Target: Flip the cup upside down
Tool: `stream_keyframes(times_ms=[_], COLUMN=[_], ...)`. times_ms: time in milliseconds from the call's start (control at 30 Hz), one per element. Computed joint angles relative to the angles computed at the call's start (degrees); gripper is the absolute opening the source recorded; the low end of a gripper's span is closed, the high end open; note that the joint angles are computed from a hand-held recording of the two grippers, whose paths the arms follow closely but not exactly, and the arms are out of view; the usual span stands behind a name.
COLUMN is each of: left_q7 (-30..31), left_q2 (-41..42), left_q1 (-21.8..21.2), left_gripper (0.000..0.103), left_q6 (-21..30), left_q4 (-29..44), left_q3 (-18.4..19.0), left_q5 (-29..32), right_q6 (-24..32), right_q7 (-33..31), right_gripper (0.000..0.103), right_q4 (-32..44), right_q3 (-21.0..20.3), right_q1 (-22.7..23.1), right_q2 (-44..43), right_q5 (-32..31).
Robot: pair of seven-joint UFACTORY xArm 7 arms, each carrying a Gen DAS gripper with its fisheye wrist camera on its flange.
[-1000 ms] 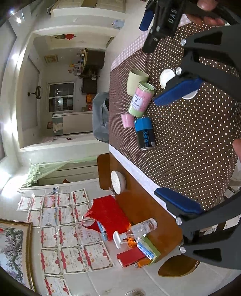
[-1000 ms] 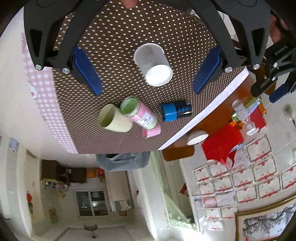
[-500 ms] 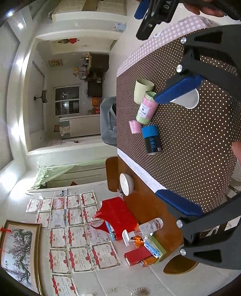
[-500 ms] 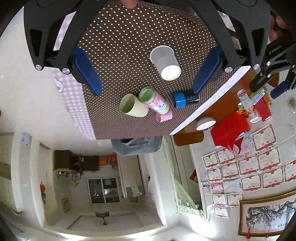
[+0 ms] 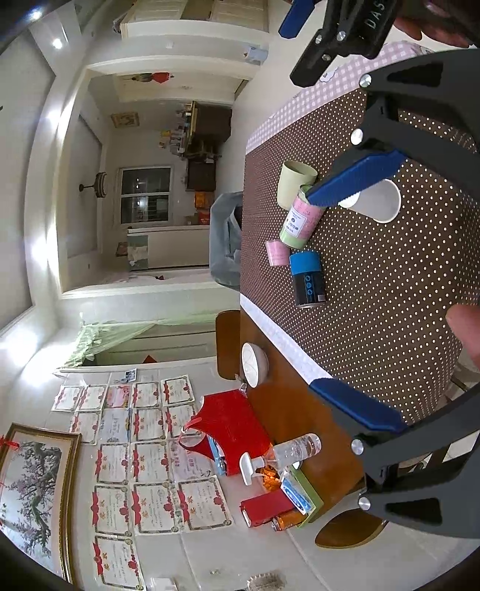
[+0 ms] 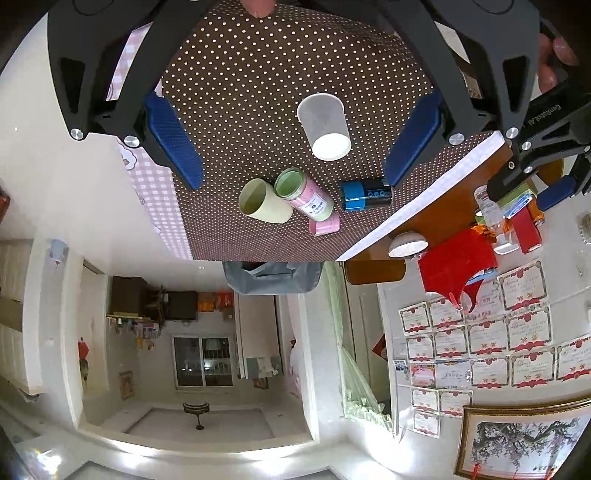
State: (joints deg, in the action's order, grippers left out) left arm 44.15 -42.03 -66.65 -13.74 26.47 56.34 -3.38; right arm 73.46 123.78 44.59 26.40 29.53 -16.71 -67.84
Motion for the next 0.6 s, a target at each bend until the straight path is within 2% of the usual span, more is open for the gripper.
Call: stream_keyframes(times_ms=[600], left_q7=[-2.4], left_q2=[1.4], left_q1=[0.9], left_gripper=[0.093], left_q6=[-1.7], left_q4=[-0.1], left_q3=[-0.6], left_q5=[1.1], right_q6=[-0.2], right_q7=[1.0], right_gripper=[0.097], right_q4=[0.1], right_q3=[-0.2], right_q1=[0.0], right_q2=[0.3], right_q5=[0.8])
